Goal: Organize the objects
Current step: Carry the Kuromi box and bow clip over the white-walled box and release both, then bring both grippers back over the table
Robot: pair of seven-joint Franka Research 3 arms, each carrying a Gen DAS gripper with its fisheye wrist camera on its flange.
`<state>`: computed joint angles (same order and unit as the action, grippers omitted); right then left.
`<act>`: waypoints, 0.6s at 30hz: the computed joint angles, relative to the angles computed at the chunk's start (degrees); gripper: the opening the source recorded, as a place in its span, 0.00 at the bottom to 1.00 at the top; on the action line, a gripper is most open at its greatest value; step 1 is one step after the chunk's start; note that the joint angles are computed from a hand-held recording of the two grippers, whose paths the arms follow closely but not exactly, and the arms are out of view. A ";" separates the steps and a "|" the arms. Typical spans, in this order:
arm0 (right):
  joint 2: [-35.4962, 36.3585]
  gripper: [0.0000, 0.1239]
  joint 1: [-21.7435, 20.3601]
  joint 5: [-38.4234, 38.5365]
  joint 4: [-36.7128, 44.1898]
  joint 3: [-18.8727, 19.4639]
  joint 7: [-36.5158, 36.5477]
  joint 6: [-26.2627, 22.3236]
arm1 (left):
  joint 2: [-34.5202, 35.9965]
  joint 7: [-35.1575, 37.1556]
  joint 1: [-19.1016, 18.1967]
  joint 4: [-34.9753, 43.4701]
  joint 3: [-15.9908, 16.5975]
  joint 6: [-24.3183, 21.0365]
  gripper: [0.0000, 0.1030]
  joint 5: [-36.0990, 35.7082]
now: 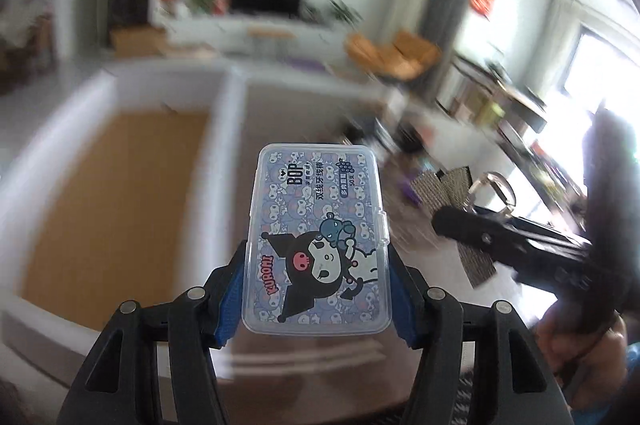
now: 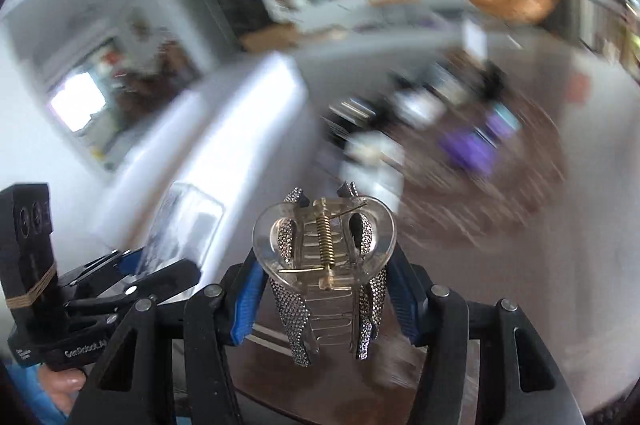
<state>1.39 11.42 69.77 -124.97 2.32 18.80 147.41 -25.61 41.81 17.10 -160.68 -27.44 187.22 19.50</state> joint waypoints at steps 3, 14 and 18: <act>0.23 0.45 2.95 0.35 3.84 2.61 -1.60 -4.60 | -7.00 -1.49 7.60 -2.78 -1.60 -3.85 0.58 0.51; 13.16 0.67 7.67 -17.50 17.58 7.77 14.39 -10.31 | 5.67 -2.12 8.03 1.69 11.77 -15.44 0.72 2.64; 9.78 0.72 4.86 -12.21 14.10 6.86 9.86 -7.27 | 6.55 -9.10 10.31 3.54 7.62 -14.20 0.75 9.33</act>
